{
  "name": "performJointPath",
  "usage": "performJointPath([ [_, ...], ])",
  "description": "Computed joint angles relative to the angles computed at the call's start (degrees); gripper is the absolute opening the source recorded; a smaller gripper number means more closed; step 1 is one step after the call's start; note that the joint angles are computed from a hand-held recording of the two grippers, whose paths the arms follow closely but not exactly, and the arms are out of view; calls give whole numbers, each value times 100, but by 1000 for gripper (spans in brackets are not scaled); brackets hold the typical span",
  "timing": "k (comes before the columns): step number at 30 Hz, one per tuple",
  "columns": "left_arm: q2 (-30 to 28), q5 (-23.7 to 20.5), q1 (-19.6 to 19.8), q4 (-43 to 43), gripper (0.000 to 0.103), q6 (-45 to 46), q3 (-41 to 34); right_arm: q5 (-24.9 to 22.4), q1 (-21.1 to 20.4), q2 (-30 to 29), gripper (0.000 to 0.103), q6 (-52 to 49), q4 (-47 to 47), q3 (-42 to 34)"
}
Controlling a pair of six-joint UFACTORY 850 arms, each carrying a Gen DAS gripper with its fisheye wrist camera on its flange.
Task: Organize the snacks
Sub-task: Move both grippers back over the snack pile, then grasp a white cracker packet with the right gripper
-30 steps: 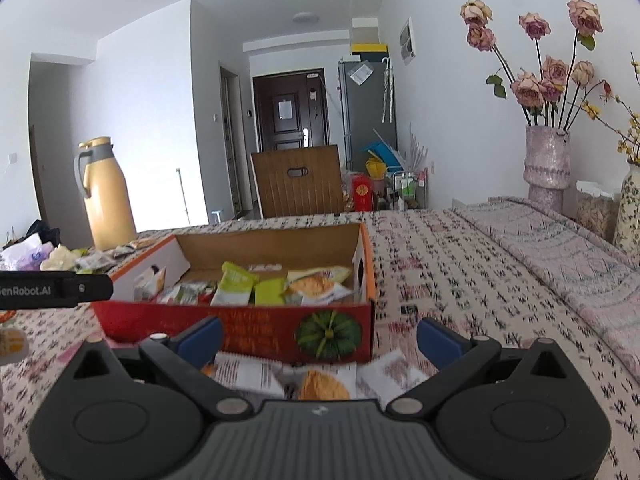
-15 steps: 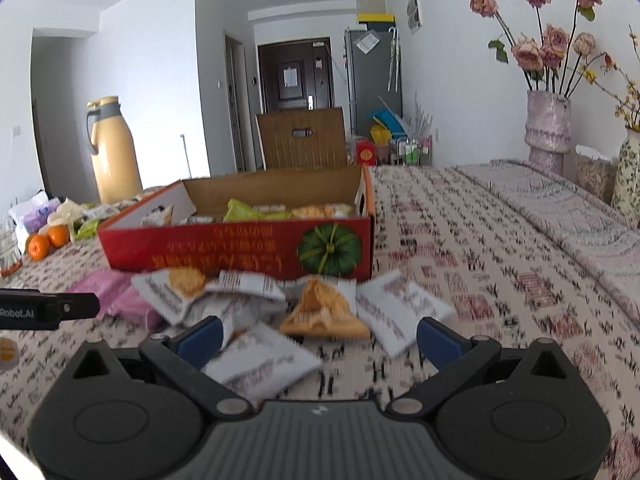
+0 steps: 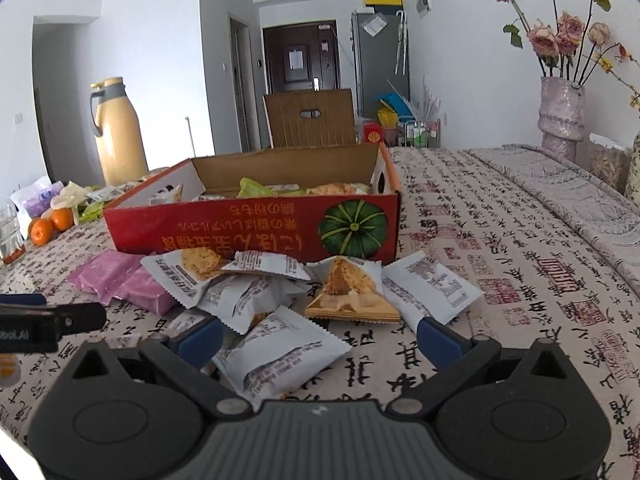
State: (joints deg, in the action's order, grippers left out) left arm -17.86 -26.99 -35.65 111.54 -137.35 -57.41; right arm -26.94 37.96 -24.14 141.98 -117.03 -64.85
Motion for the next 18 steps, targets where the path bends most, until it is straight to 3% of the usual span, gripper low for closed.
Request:
performJointPath([
  [10,-18,76,35,5,103,-34,-3,207,-13,-399,102,-1013,1205,-472],
  [15,-47,131,49,10,103,-43,-24,19,75,-411,94,-1053,1083,-378],
  [18,-57,146,53,-10,103,-33,-35,-138,141,-356,83,-752,686,-226],
])
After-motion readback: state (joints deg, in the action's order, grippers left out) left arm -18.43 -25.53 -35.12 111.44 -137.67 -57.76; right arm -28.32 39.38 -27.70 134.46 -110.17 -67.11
